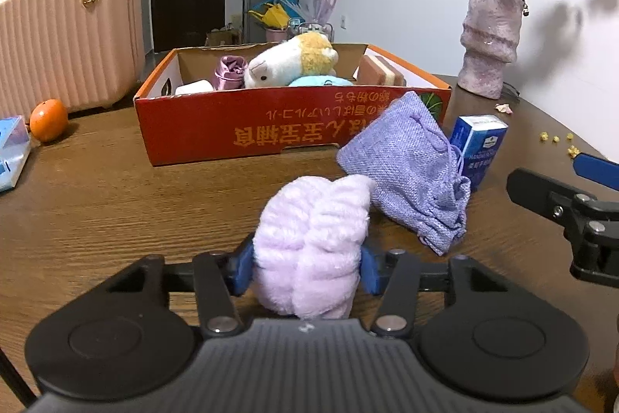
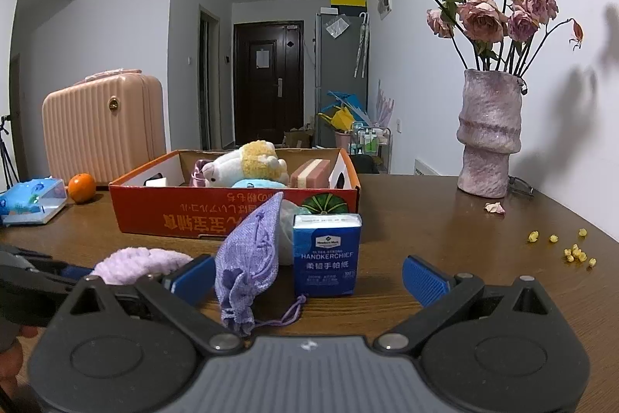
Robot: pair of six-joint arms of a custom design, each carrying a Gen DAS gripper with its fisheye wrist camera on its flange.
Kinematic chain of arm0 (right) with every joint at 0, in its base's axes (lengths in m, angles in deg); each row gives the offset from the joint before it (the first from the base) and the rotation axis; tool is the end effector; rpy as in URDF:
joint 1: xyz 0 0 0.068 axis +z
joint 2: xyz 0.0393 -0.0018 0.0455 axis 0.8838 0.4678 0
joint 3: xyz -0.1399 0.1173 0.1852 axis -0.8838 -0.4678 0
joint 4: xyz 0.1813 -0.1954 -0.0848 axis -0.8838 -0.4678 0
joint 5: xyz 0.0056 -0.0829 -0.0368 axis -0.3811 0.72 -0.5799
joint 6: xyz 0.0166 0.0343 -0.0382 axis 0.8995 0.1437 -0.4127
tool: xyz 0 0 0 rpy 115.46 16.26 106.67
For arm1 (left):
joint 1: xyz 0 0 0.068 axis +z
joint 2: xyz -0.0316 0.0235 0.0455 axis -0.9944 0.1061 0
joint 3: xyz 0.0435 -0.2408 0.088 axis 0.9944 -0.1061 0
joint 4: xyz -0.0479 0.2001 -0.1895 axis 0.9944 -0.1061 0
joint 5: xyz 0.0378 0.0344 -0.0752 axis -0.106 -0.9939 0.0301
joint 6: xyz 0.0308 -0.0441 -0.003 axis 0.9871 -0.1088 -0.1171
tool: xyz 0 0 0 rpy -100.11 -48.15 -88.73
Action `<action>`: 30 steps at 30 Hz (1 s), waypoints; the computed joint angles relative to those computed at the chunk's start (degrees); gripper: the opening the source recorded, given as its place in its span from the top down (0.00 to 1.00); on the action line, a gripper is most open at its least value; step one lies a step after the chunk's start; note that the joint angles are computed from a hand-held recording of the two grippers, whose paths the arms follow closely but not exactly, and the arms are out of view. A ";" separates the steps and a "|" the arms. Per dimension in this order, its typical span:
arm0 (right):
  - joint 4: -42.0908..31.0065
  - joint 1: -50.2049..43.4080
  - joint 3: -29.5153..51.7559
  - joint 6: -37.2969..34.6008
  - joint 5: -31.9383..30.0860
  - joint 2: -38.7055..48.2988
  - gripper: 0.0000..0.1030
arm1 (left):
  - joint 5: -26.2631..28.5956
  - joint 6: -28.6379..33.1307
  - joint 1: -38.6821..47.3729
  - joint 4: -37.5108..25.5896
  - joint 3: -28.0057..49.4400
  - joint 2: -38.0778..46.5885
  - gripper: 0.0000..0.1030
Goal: Organize soft objects
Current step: 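Close the left gripper on the lilac fluffy headband and lift it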
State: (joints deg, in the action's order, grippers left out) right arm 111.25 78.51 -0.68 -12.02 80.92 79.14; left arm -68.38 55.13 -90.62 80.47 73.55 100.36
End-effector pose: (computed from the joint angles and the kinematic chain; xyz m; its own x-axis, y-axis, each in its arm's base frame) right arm 0.2248 0.0528 0.0039 -0.3617 0.0558 -0.9306 0.1204 0.9926 0.0127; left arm 0.3185 -0.0466 0.0053 -0.5608 0.2060 -0.8019 0.3986 0.9161 -0.0435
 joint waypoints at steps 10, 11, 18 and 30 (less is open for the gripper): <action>0.68 -1.37 0.47 0.32 -2.26 0.95 0.00 | -1.40 -0.22 -0.32 7.22 -3.88 -0.71 0.57; 0.78 -1.42 0.54 0.30 -2.31 1.08 0.00 | -1.37 -0.49 -0.06 8.13 -4.41 -1.02 0.57; 0.40 -2.19 1.00 0.60 -3.03 1.40 0.00 | -0.66 -2.06 3.08 15.27 -9.43 -3.95 0.57; 0.63 -1.94 1.38 0.16 -3.20 2.09 0.00 | 3.93 -1.52 9.52 22.82 -16.03 -7.34 0.57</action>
